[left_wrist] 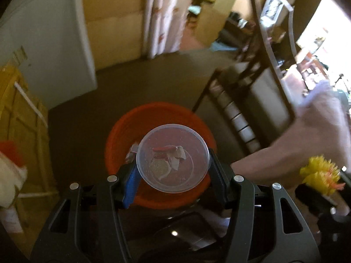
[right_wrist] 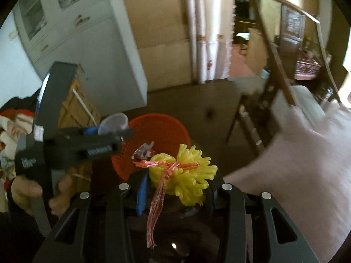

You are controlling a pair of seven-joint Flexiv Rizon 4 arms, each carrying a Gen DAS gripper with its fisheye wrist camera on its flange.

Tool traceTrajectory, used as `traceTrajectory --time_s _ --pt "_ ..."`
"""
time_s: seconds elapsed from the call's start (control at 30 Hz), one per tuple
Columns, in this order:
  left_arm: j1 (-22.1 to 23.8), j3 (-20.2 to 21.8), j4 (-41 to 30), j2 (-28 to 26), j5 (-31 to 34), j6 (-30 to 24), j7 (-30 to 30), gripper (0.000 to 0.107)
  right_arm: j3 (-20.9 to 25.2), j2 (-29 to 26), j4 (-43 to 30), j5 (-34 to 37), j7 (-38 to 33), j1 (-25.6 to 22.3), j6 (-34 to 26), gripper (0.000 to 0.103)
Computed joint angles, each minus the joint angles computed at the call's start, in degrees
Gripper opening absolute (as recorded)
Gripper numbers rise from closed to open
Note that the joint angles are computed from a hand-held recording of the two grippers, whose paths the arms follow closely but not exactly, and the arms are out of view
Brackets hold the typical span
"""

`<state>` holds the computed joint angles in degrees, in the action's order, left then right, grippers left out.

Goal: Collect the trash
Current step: 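Carry the lid and scrubber with both tools over the orange basket, then open both tools to drop the lid and scrubber into the basket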

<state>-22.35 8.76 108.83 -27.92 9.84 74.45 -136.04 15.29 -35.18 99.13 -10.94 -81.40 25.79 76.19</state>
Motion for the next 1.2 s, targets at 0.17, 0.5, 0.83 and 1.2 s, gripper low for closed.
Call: traceTrajectory --time_s 0.17,0.5,0.83,1.2 --pt "4.0 -2.88 1.84 -2.22 -4.68 -0.75 3.62 0.056 1.84 -6.11 -6.9 0.6 -1.75 0.91 -4.61 0.041" --pt "0.78 0.68 -3.42 -6.67 -3.76 -7.91 2.79 0.056 2.45 -13.21 -14.72 3.72 -4.74 1.51 -10.67 0.041" --pt "2.73 -0.88 -5.68 -8.73 -2.28 -10.43 2.31 0.056 2.88 -19.61 -24.45 7.34 -7.23 2.37 -17.9 0.042" --pt "2.78 -0.78 -6.03 -9.22 -2.31 -11.39 1.86 0.057 1.48 -21.67 -28.26 10.68 -5.49 3.19 -21.13 0.059"
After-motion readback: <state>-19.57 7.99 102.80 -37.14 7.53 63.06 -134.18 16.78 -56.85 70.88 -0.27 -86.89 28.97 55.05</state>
